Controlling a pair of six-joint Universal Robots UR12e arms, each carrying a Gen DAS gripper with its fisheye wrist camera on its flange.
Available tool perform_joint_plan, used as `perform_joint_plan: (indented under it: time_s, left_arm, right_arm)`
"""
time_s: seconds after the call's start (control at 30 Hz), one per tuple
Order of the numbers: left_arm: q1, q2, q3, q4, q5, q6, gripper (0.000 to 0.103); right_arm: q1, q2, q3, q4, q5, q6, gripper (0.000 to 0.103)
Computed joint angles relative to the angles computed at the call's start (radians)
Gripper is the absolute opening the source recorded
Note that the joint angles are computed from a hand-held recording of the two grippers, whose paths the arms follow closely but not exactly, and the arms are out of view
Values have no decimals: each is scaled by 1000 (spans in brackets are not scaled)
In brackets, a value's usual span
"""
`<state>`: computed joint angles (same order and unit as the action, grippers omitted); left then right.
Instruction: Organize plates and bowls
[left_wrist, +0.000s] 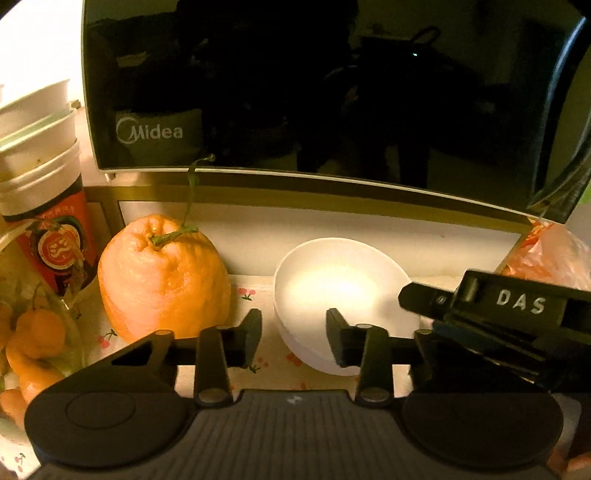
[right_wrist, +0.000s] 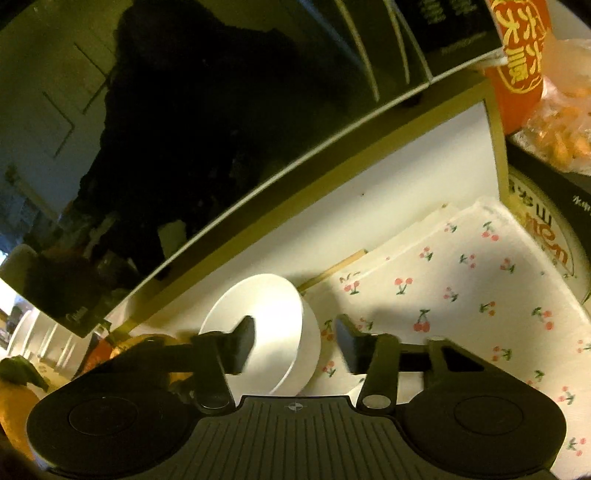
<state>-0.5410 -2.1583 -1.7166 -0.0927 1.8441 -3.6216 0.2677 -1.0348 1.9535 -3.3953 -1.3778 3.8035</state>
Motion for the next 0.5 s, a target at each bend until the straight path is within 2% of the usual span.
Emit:
perform_joint_plan:
  time_s: [0.17,0.37,0.5]
  left_arm:
    - [12,-5,10,-40,-31,-37,15]
    - [-4,1,15,-61,9,-43,13]
    - [-16,12,15,-53,24,-23,13]
  right_arm:
    - [14,12,-21,34,-37,-36,15]
    - [0,16,-10,18,11,19,12]
    - [-8,0,8,10,24,19,11]
